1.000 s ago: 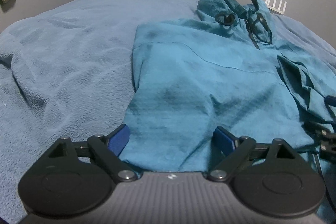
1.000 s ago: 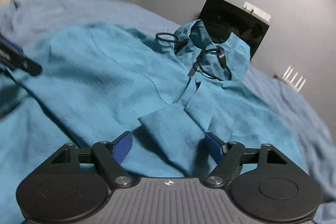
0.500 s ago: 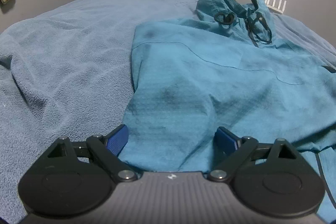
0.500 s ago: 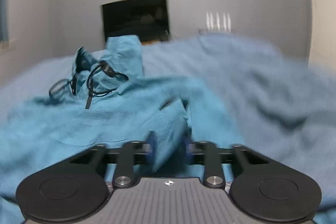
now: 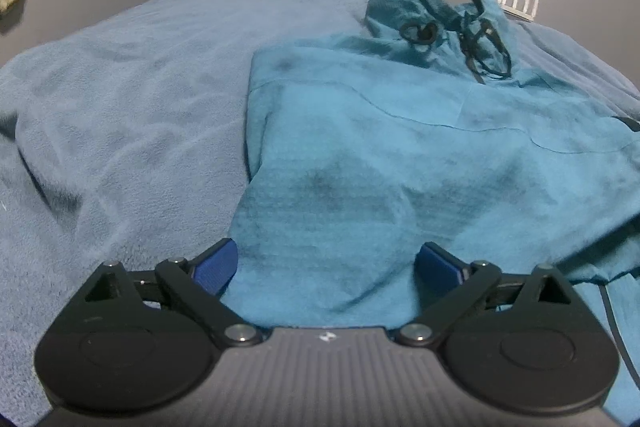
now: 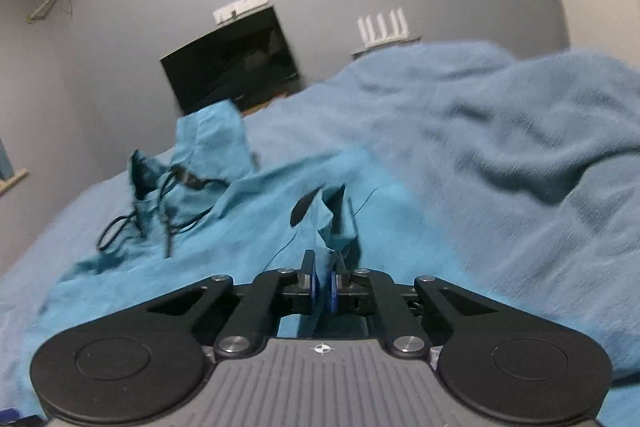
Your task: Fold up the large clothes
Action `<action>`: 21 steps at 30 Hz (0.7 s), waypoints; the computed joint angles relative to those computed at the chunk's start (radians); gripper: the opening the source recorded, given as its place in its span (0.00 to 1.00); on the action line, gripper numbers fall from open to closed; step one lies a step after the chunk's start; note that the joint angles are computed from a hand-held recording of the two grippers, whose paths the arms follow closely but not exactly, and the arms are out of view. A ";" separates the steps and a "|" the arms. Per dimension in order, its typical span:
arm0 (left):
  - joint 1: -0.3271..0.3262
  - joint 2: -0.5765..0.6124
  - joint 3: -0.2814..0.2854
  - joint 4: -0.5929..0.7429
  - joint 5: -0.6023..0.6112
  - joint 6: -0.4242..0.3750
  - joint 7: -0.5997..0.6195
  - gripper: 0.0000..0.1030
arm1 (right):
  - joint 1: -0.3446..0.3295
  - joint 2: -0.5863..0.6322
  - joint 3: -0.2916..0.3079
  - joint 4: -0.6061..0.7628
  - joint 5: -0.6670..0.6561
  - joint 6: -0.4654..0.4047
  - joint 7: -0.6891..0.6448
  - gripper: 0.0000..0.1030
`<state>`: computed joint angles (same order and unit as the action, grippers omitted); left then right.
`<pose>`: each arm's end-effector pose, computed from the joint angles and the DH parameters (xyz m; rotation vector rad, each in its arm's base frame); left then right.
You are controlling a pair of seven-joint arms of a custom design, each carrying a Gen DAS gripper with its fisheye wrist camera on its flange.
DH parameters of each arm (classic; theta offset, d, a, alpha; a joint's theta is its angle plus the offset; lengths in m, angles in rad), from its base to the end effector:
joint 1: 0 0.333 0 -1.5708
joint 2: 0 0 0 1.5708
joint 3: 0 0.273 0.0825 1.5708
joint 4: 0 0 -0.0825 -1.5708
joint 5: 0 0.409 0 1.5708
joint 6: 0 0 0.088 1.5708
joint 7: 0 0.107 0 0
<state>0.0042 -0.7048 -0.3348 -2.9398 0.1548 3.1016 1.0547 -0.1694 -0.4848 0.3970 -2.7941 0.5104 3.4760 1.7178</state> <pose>0.3793 -0.1251 0.3890 -1.7383 1.7153 -0.8429 0.4299 0.0376 0.4215 -1.1290 1.7700 -0.8136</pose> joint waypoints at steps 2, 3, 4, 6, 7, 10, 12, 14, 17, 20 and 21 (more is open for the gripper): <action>0.061 -0.035 -0.083 -0.013 0.016 0.029 -0.039 0.94 | -0.057 0.008 0.048 0.023 0.023 -0.064 -0.009 0.08; 0.111 -0.066 -0.147 -0.026 0.024 0.063 -0.072 0.94 | -0.095 0.010 0.082 0.030 0.024 -0.099 0.001 0.09; 0.158 -0.097 -0.208 -0.040 0.028 0.103 -0.103 0.94 | -0.119 0.008 0.102 0.029 0.020 -0.112 0.016 0.12; 0.238 -0.151 -0.315 -0.059 0.016 0.175 -0.146 0.94 | -0.213 -0.011 0.197 0.033 0.022 -0.141 0.052 0.22; 0.272 -0.176 -0.366 -0.061 0.003 0.182 -0.163 0.94 | -0.283 -0.037 0.276 0.036 0.035 -0.154 0.068 0.36; 0.313 -0.200 -0.423 -0.046 -0.009 0.139 -0.192 0.94 | -0.459 -0.176 0.492 0.004 0.018 -0.140 0.180 0.57; 0.324 -0.199 -0.428 -0.038 -0.001 0.125 -0.214 0.94 | -0.446 -0.178 0.492 -0.011 -0.015 -0.063 0.177 0.56; 0.327 -0.187 -0.415 -0.040 0.012 0.155 -0.221 0.94 | -0.402 -0.146 0.448 -0.023 -0.083 0.021 0.165 0.55; 0.273 -0.121 -0.324 -0.049 0.031 0.236 -0.153 0.90 | -0.329 -0.065 0.371 -0.007 -0.189 0.099 0.060 0.51; 0.156 -0.028 -0.170 -0.035 0.054 0.245 -0.057 0.80 | -0.220 0.011 0.242 0.017 -0.287 0.074 0.005 0.45; 0.095 0.007 -0.094 -0.022 0.063 0.209 -0.024 0.80 | -0.195 0.026 0.215 0.027 -0.298 0.042 -0.009 0.45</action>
<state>0.0991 -0.6981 -0.4293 -2.9617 0.2179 3.3101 1.0309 -0.3646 -0.4587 0.6116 -2.7668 0.2123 3.5182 1.7085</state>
